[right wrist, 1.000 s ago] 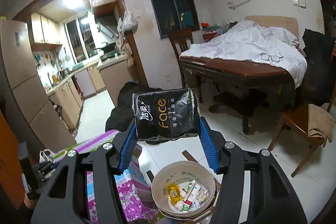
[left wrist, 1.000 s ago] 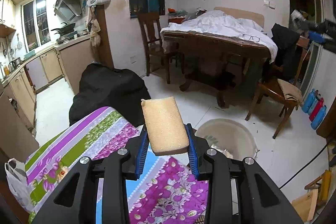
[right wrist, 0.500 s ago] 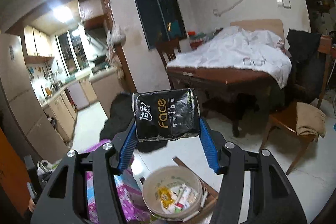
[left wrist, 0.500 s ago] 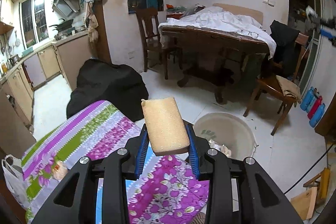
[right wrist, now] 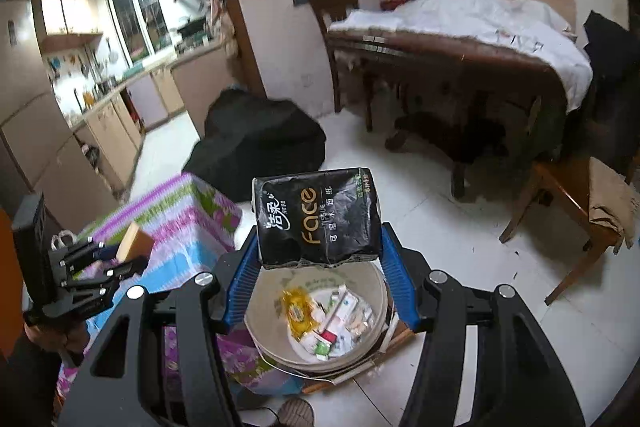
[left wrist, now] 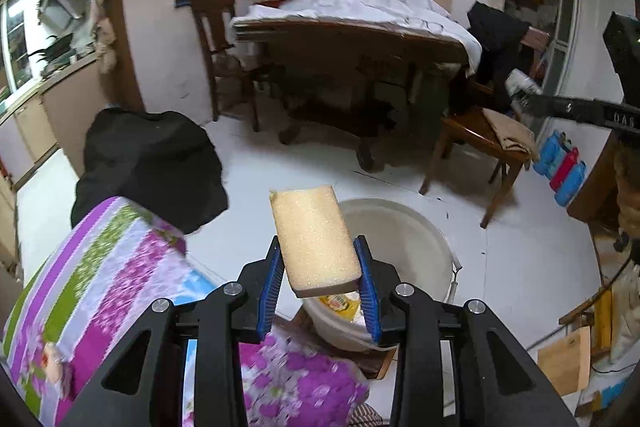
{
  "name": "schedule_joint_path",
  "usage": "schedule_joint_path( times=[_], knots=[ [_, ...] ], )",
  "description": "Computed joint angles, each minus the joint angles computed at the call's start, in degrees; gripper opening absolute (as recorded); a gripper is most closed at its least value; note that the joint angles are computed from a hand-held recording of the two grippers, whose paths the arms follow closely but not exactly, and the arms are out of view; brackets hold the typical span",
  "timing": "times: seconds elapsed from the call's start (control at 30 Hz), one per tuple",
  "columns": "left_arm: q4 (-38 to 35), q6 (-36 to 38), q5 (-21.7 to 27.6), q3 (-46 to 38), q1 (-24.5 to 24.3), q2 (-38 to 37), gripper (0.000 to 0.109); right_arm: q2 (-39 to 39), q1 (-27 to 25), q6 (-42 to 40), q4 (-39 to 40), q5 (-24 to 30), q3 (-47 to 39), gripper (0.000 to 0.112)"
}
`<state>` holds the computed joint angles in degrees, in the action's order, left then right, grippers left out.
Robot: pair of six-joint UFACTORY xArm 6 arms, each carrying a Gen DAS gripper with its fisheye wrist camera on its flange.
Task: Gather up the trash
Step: 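Lift the sponge and tissue pack and carry both over the bucket, then open both tools to drop the sponge and tissue pack into the bucket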
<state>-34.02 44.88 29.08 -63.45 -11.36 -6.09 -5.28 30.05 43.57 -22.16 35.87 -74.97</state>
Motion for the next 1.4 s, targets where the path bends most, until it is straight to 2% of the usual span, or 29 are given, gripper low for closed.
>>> schedule_joint_path(
  times=[0.3,0.57,0.77,1.0,1.2,1.4],
  knots=[
    [3.7,-3.8,-2.4,-10.6,-5.4,17.3,0.036,8.9,-0.8,-9.7,10.4,3.6,-2.0,0.055],
    [13.9,-11.7,-6.5,-16.5,-7.3,29.9,0.036,16.5,-0.8,-16.0,15.2,7.0,-6.8,0.055],
    [19.1,-14.9,-10.0,-16.9,-7.6,34.0,0.036,21.6,-1.0,-19.4,16.8,10.0,-11.5,0.055],
    [20.4,-15.2,-9.4,-19.0,-6.6,37.2,0.036,26.1,-0.9,-21.1,16.1,14.3,-17.0,0.055],
    [19.9,-14.8,-8.2,-20.3,-6.0,38.5,0.036,28.6,-0.4,-20.5,14.3,15.9,-20.1,0.059],
    [22.9,-17.8,-8.5,-20.3,-5.9,38.8,0.038,29.3,-0.2,-19.4,13.1,16.5,-20.8,0.059]
  ],
)
